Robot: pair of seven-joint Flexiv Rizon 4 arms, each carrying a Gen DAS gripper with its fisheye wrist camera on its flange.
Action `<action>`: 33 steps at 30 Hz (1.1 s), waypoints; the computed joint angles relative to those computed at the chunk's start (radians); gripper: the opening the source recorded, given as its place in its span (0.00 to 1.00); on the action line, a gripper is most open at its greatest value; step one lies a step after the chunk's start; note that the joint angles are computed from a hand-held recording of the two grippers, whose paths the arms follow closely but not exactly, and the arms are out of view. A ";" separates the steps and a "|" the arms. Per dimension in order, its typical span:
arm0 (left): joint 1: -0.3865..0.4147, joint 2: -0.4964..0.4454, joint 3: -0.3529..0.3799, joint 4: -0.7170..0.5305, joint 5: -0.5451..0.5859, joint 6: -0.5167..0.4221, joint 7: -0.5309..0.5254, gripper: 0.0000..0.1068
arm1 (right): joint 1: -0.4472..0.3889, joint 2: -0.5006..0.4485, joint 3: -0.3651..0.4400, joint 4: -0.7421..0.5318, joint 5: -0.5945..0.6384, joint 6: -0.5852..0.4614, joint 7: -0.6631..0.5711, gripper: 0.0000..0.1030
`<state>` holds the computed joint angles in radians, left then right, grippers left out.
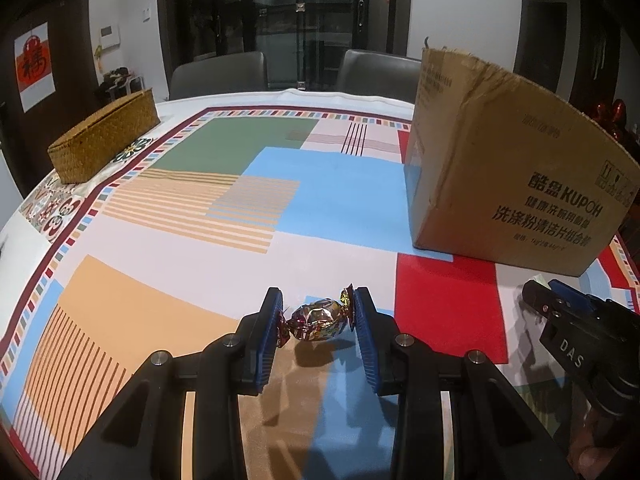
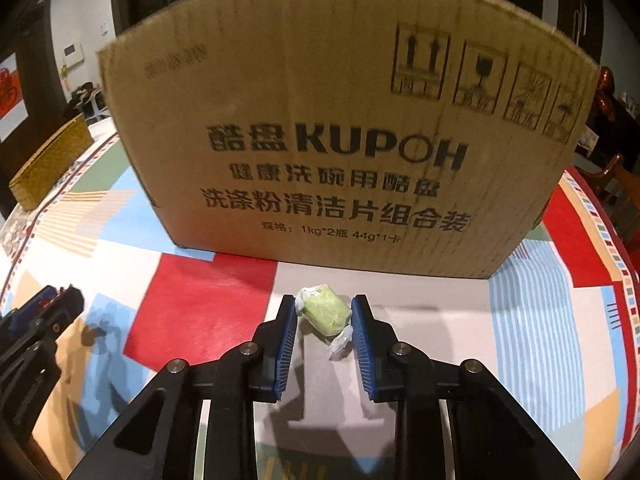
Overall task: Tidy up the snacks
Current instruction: 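Lift both held candies and carry them over the cardboard box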
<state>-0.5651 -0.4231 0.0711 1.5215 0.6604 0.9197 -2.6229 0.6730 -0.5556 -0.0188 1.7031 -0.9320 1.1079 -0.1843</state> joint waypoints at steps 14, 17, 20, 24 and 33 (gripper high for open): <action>-0.023 0.031 -0.016 -0.057 0.033 -0.023 0.016 0.33 | -0.018 0.118 0.027 0.056 -0.095 0.000 0.053 0.29; -0.028 0.034 -0.022 -0.078 0.042 -0.032 0.025 0.33 | -0.030 0.150 0.037 0.070 -0.125 -0.003 0.075 0.29; -0.032 0.037 -0.029 -0.099 0.045 -0.039 0.039 0.33 | -0.050 0.177 0.048 0.090 -0.153 0.001 0.098 0.29; -0.036 0.043 -0.038 -0.123 0.042 -0.047 0.066 0.33 | -0.075 0.210 0.065 0.111 -0.179 0.000 0.125 0.29; -0.045 0.044 -0.048 -0.185 0.038 -0.056 0.114 0.33 | -0.120 0.264 0.091 0.123 -0.229 -0.008 0.157 0.29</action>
